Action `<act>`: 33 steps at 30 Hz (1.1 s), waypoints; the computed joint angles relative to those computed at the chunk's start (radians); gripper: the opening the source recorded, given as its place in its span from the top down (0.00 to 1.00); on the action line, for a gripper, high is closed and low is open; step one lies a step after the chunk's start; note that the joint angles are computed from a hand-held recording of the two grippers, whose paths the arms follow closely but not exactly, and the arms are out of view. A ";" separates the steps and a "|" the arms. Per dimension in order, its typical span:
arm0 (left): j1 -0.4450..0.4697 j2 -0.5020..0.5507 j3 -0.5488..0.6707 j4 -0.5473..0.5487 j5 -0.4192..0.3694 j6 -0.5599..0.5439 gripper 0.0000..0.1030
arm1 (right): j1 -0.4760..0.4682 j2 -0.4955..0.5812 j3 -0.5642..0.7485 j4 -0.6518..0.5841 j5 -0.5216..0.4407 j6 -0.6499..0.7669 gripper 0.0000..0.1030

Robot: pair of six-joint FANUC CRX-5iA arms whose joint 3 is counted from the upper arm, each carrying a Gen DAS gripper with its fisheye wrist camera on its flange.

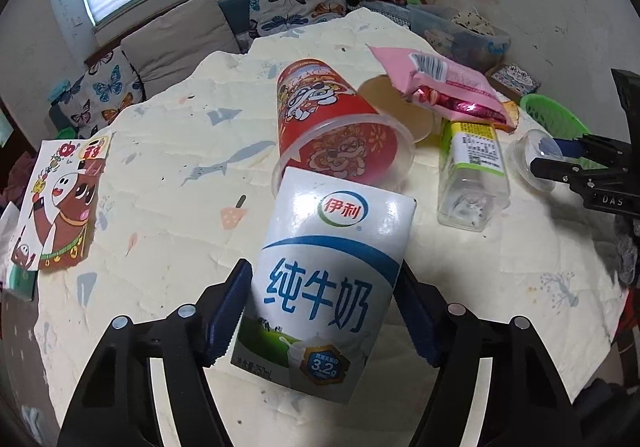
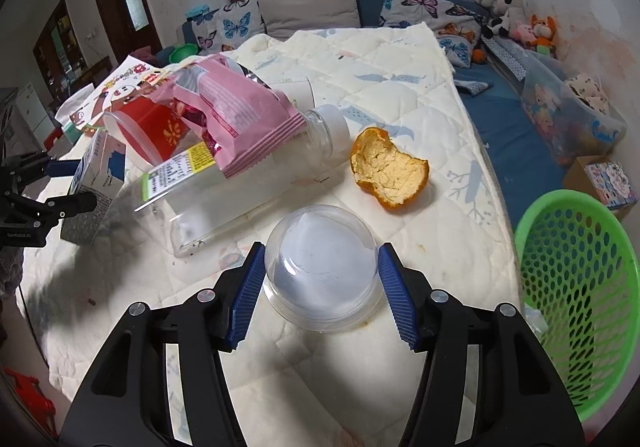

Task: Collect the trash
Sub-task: 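Drop the clear dome into the green basket with the right tool while the left tool carries the milk carton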

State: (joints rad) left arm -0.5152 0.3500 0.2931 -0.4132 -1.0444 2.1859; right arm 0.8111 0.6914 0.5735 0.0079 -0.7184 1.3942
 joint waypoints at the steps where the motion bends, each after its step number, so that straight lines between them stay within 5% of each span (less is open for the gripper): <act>1: -0.005 -0.006 -0.003 -0.002 0.003 0.013 0.35 | 0.000 -0.010 -0.012 -0.001 0.008 0.001 0.44; 16: -0.099 -0.023 0.055 -0.001 0.031 0.097 0.35 | -0.027 -0.162 -0.240 0.094 0.127 -0.094 0.44; 33: -0.132 0.226 0.399 0.109 0.058 -0.012 0.35 | -0.180 -0.235 -0.441 0.402 0.187 -0.438 0.43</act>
